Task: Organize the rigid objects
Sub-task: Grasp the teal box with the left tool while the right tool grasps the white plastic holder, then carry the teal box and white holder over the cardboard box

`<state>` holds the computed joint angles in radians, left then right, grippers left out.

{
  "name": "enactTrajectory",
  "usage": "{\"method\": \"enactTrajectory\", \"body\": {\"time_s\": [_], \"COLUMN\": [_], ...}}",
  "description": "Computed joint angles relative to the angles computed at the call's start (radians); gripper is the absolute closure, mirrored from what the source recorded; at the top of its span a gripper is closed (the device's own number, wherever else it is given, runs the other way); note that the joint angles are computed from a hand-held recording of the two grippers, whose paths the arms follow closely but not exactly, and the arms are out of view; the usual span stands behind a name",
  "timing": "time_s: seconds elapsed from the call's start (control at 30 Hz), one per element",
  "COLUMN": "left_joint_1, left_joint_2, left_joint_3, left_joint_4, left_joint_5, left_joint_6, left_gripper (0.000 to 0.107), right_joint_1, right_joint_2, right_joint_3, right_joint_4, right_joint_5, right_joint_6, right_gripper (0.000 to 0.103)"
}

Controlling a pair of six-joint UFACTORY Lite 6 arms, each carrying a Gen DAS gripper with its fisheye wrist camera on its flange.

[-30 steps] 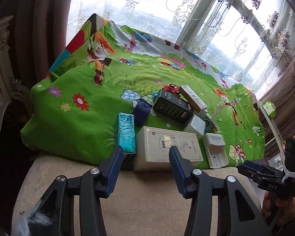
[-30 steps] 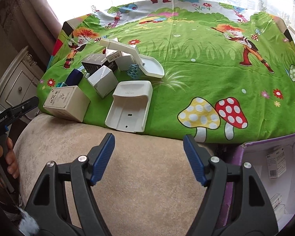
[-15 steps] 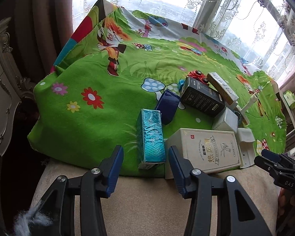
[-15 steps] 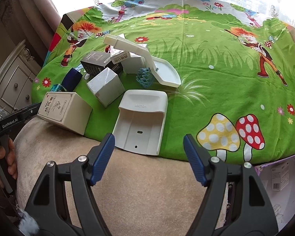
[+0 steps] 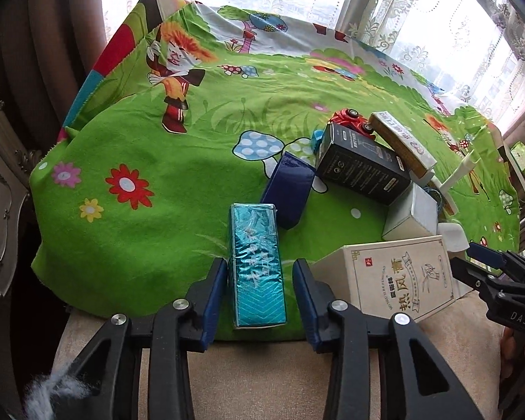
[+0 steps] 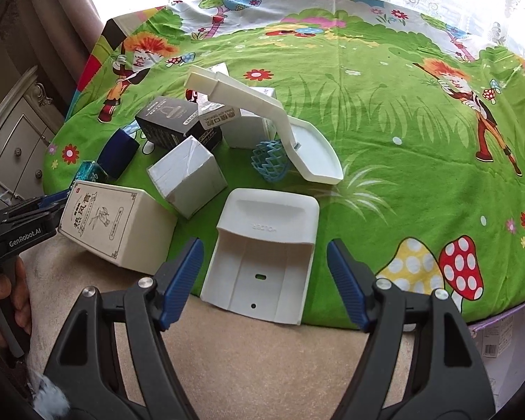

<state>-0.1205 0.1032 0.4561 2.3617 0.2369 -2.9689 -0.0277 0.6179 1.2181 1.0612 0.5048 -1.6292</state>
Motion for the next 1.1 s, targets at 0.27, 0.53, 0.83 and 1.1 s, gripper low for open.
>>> {"method": "enactTrajectory", "body": {"time_s": [0.27, 0.53, 0.83, 1.1], "left_joint_1": [-0.002, -0.055, -0.222, -0.48], "left_joint_2": [0.015, -0.109, -0.299, -0.377], "left_joint_3": [-0.015, -0.095, -0.176, -0.161], "left_joint_4": [0.072, -0.153, -0.46, -0.729], "left_joint_5": [0.038, 0.105, 0.201, 0.365], "left_joint_6": [-0.091, 0.048, 0.228, 0.366], "left_gripper": [0.076, 0.076, 0.076, 0.076], "right_joint_1": [0.058, 0.045, 0.0, -0.082], "right_joint_2": [0.035, -0.016, -0.117, -0.215], "right_joint_3": [0.013, -0.052, -0.146, -0.242], "right_joint_4": [0.043, 0.187, 0.309, 0.356], "right_joint_5": [-0.084, -0.107, -0.077, -0.006], "right_joint_6": [-0.01, -0.163, -0.302, -0.392], "right_gripper": [0.027, 0.034, 0.034, 0.034]}}
